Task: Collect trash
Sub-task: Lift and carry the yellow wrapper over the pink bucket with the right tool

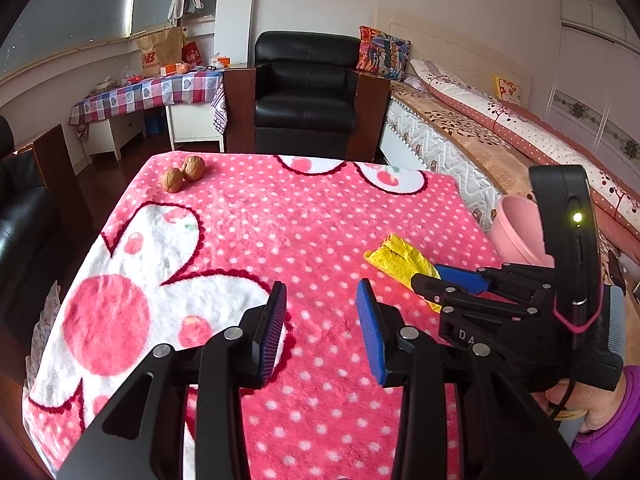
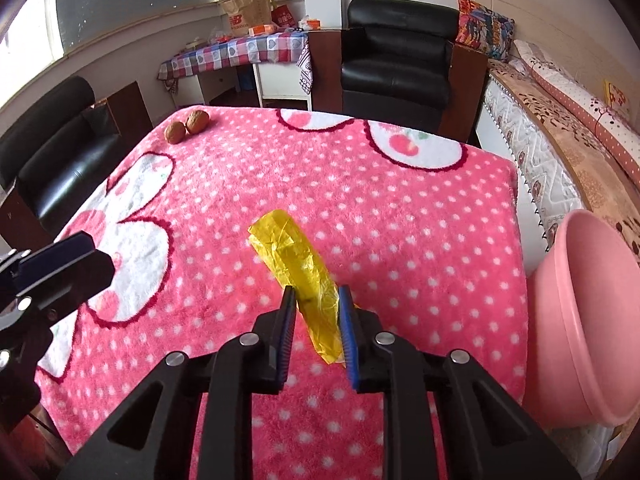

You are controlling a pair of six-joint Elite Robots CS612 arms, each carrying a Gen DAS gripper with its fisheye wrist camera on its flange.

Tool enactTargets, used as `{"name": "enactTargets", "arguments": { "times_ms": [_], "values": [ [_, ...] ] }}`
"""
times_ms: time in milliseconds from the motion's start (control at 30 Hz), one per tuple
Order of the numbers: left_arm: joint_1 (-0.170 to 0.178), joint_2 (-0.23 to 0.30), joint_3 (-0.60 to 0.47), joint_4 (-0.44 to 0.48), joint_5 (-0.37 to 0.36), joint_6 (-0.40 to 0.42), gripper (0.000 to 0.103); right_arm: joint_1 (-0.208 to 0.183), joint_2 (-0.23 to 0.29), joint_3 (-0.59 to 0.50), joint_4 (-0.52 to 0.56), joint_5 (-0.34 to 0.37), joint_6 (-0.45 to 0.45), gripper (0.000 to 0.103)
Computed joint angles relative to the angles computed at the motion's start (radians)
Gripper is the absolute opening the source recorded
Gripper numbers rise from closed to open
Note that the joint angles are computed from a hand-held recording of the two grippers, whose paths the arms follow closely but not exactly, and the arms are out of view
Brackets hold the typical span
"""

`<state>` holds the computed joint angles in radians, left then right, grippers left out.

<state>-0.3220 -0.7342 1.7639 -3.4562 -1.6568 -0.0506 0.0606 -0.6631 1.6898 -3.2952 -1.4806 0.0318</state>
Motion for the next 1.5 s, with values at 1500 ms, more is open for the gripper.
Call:
{"name": "enactTargets", "arguments": {
  "times_ms": [1500],
  "values": [
    [-0.152, 0.018, -0.091, -0.02, -0.096, 0.181, 0.037, -0.206, -0.092, 0.265, -0.402, -0.116, 0.465, 0.021]
  ]
}}
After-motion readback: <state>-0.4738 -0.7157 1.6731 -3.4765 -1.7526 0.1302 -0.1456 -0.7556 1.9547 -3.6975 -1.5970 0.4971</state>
